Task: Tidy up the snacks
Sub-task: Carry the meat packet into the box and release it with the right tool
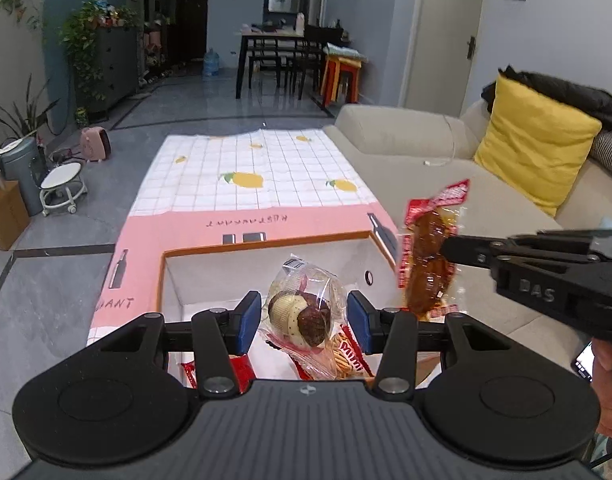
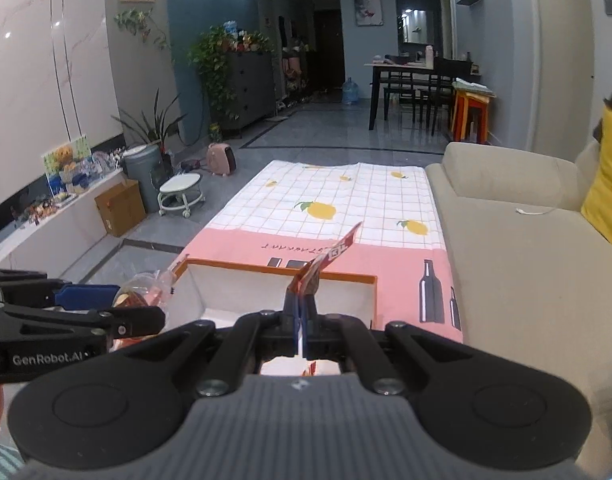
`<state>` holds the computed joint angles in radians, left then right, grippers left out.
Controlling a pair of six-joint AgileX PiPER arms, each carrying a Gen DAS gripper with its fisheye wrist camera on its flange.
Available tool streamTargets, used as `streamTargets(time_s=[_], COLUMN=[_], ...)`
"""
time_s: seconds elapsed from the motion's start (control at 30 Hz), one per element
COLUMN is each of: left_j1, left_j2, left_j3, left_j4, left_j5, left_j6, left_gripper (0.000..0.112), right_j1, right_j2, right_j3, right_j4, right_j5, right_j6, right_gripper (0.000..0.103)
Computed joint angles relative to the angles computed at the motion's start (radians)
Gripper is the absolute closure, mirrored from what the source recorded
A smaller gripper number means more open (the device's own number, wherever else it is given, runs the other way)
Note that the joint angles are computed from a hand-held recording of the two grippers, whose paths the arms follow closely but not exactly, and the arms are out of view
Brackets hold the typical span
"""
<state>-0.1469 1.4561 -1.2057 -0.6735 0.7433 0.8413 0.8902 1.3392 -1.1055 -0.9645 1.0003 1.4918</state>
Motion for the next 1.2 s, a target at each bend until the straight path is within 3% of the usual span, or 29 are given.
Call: streamTargets(time_s=[0.13, 0.4, 0.73, 1.2], left_j1=[-0.036, -0.115, -0.156, -0.198], left_j2=[0.107, 0.28, 0.433, 0.522], left_j3=[-0.075, -0.153, -0.276, -0.299], left_j4=[0.079, 0.259, 0.407, 0.514], left_j5=[0.027, -0.026, 0.009, 0.011], left_j6=[-0.07, -0.171, -0.323, -0.38], left_gripper=[0.059, 0.059, 0.059, 0.058], right_j1=[-0.095, -0.214, -0.26, -0.3], right_j2=[0.076, 0.237, 0.362, 0.446], right_j3=[-0.037, -0.079, -0.129, -0.167], right_j4=[0.055, 0.173, 0.212, 0.256], right_j5=[-0.079, -0.169, -0.193, -0.195], right_j6=[-0.115, -0.316, -0.446, -0.519], right_gripper=[0.103, 0.103, 0.103, 0.103])
